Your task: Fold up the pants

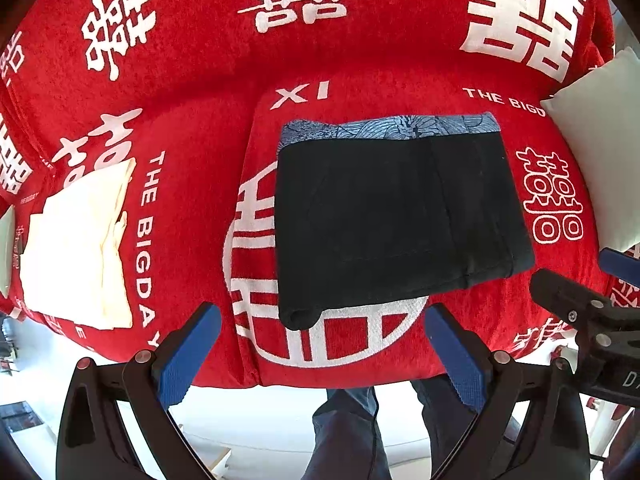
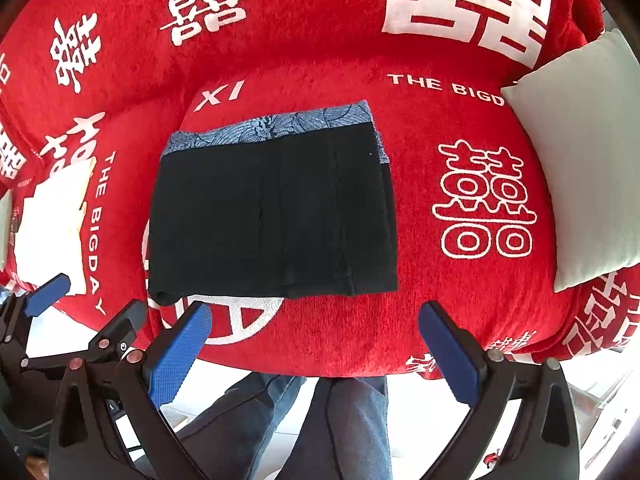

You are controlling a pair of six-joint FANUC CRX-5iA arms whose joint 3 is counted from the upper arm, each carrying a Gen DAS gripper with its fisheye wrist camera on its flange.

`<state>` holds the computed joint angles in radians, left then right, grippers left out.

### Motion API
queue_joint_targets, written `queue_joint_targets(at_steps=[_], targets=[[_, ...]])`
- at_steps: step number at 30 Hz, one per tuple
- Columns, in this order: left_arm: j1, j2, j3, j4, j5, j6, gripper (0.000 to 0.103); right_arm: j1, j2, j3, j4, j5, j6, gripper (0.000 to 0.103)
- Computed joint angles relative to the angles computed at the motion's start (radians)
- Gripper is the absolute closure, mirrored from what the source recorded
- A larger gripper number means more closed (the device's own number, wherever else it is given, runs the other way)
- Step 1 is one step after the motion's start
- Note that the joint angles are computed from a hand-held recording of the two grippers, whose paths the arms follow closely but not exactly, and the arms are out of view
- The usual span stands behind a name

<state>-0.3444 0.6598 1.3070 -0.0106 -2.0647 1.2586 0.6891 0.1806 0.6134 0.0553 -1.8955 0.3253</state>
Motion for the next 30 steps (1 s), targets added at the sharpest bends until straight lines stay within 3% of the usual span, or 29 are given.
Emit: queue_joint_targets(at_steps=[12,30], targets=[[0.003,-0.01,-0.024,0.019,0.025,0.005,0.001,-0.01,0.006,0.006,-0.005,-0.006,0.009,0.0],[-0.004,0.004,0.003,-0.029,-0.008,0.002,0.001,-0.014,0.016,0.016,-0.004,-0.013,0.022,0.0]])
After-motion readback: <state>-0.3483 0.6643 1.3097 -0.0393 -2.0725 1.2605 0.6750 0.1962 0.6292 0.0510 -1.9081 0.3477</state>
